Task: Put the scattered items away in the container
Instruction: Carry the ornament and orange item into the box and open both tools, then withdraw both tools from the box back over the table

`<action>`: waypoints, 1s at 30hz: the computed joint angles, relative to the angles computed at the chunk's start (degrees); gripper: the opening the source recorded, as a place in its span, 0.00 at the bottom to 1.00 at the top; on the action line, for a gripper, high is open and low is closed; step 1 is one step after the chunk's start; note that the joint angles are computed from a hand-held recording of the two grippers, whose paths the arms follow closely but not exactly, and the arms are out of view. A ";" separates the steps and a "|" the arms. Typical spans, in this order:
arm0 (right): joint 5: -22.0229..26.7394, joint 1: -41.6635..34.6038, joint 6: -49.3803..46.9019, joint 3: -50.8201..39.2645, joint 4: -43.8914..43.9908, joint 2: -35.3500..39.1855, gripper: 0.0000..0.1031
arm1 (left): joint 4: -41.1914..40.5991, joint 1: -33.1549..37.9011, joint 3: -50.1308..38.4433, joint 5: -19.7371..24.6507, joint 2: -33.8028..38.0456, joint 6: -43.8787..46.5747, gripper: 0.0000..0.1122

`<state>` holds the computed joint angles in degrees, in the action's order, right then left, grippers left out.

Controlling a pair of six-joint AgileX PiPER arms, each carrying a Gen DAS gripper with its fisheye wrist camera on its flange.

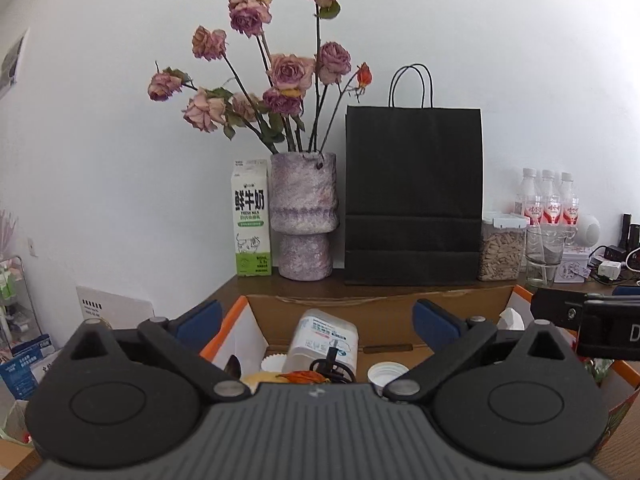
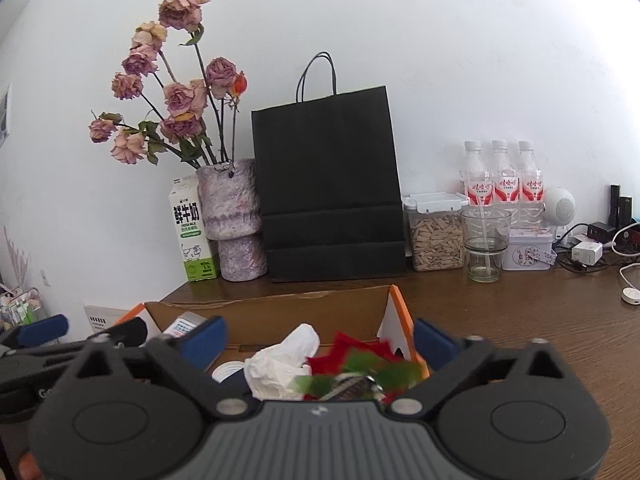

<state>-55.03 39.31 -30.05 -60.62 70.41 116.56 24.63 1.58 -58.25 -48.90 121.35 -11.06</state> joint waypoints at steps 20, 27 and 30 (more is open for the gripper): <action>-3.70 3.22 -3.81 -0.73 5.79 -0.63 1.00 | 0.34 0.72 0.64 0.80 -0.60 -1.71 0.92; -3.81 3.79 -5.39 -1.44 7.85 -0.31 1.00 | 1.11 1.40 1.13 0.74 -1.09 -2.63 0.92; -4.10 4.16 -5.18 -1.05 8.28 -0.47 1.00 | 2.57 2.32 1.20 0.63 -1.18 -3.92 0.92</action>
<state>-59.13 43.47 -35.22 -61.67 78.69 116.09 27.20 3.90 -57.04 -48.27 120.17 -14.98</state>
